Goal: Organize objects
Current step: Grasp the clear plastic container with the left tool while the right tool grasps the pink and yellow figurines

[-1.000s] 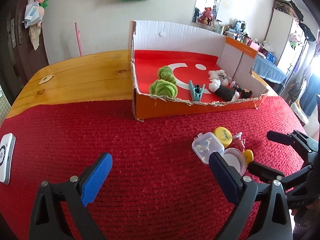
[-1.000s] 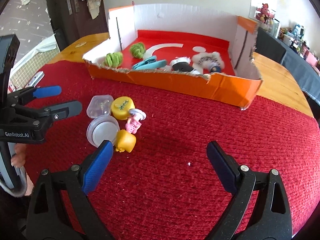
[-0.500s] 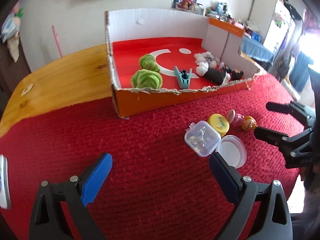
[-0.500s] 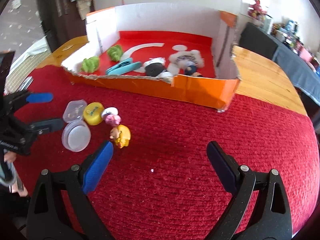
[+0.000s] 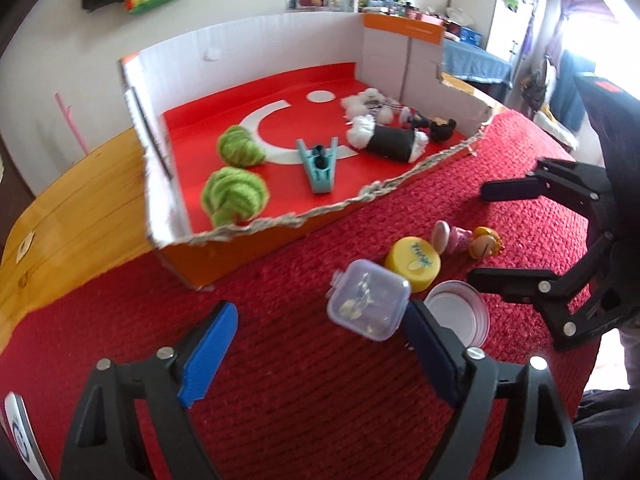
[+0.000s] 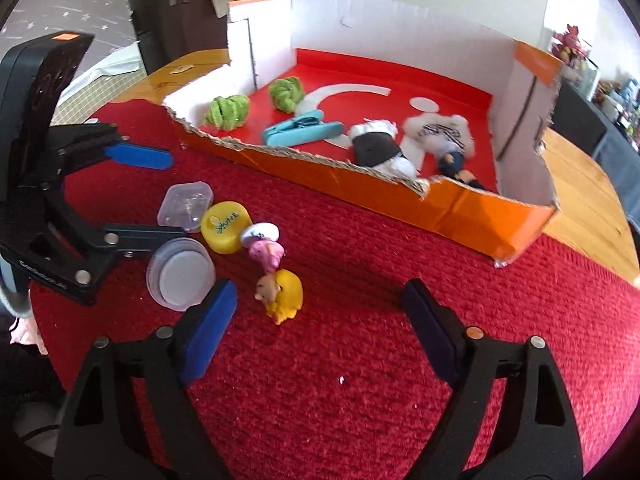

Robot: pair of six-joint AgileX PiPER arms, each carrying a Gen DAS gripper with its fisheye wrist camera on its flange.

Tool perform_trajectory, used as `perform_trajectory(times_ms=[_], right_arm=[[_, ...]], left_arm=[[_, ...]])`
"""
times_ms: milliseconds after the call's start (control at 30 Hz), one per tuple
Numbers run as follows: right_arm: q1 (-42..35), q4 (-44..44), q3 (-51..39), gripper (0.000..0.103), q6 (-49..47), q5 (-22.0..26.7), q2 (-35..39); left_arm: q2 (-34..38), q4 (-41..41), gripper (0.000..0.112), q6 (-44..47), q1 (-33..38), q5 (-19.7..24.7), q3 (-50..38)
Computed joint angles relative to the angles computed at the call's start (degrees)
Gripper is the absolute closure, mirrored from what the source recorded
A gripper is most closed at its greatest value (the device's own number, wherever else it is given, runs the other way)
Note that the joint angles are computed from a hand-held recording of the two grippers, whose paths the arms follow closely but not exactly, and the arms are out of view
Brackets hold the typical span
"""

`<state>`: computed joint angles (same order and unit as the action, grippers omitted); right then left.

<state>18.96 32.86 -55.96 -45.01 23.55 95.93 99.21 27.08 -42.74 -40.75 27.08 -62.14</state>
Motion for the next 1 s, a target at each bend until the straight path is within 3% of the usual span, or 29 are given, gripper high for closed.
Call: perform_trajectory(times_ms=[67, 233, 300, 333, 400, 467, 1000], right_arm=[[-0.3, 2.7, -0.3, 0.032, -3.5, 0.3, 0.3], [0.5, 4.9, -0.7, 0.041, -8.5, 0.3, 0.9], [1.1, 5.9, -0.6, 0.048, -10.7, 0.2, 0.9], [1.1, 7.1, -0.6, 0.056, -12.3, 0.6, 1.0], [0.6, 10.6, -0.5, 0.07, -16.5, 2.1, 1.1], [0.8, 11.8, -0.4, 0.083, -18.1, 2.5, 1.1], [-3.1, 21.7, 0.1, 0.083, -22.9, 8.7, -4.4]], left_arm=[[0.1, 0.6, 0.03, 0.1, -0.2, -0.8, 0.1], [-0.1, 1.0, 0.037, 0.5, -0.4, -2.9, 0.7], [-0.5, 0.2, 0.047, 1.6, -0.4, -3.9, 1.2], [-0.6, -1.0, 0.049, 2.9, -0.3, -4.6, 1.5], [-1.0, -0.5, 0.066, 3.1, -0.8, -5.2, 2.0], [-1.4, -3.6, 0.069, 6.2, -0.5, -6.3, 2.4], [-9.6, 6.6, 0.07, -5.9, -2.5, -5.3, 5.0]])
